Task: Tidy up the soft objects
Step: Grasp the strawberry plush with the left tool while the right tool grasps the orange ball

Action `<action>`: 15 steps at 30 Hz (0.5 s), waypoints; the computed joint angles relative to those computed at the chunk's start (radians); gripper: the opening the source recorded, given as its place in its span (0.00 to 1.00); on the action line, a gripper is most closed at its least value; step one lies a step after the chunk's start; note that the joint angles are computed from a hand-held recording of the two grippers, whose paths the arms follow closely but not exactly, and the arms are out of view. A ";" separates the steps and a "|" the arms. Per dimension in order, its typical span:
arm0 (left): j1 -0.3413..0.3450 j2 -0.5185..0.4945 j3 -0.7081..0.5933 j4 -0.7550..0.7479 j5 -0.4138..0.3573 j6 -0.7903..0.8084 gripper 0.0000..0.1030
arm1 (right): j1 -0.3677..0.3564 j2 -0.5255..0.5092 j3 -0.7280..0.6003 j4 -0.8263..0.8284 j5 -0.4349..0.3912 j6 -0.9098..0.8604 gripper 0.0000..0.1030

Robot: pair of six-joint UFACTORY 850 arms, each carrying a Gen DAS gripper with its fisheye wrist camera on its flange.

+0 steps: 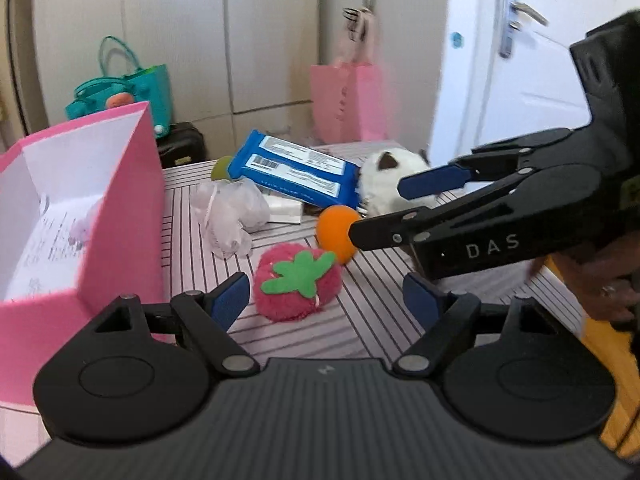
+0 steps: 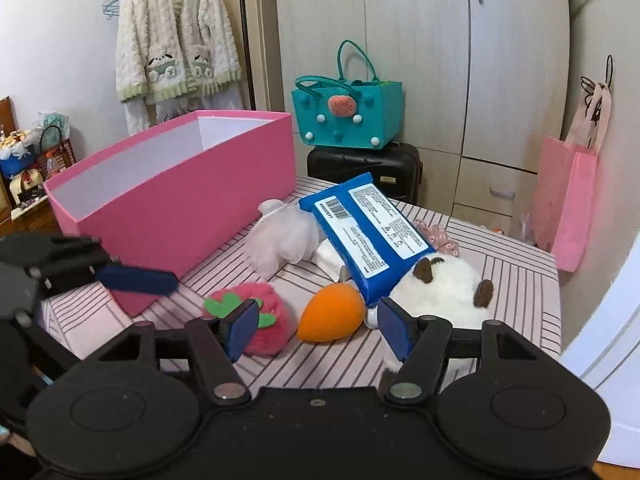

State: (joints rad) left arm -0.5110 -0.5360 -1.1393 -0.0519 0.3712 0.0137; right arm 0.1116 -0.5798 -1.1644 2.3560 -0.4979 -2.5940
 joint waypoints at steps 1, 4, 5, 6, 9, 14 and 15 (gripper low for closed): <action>-0.008 -0.011 -0.003 -0.082 0.020 0.068 0.79 | -0.003 -0.009 -0.012 -0.035 -0.007 0.043 0.68; -0.028 -0.045 -0.015 -0.264 0.099 0.239 0.79 | -0.013 -0.035 -0.046 -0.125 -0.021 0.169 0.68; -0.033 -0.054 -0.021 -0.308 0.110 0.285 0.78 | -0.013 -0.042 -0.056 -0.136 -0.017 0.194 0.68; -0.036 -0.065 -0.032 -0.347 0.114 0.332 0.76 | -0.014 -0.050 -0.068 -0.154 -0.008 0.225 0.68; -0.036 -0.086 -0.054 -0.373 0.107 0.366 0.71 | -0.005 -0.067 -0.091 -0.157 0.029 0.258 0.68; -0.029 -0.108 -0.085 -0.371 0.063 0.354 0.59 | 0.011 -0.096 -0.120 -0.152 0.067 0.282 0.68; -0.028 -0.114 -0.096 -0.381 0.044 0.364 0.54 | 0.012 -0.104 -0.129 -0.169 0.072 0.317 0.66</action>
State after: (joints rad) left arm -0.5387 -0.6501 -1.2350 -0.4328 0.4152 0.3773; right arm 0.1239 -0.6835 -1.2936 2.1867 -0.4257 -2.2771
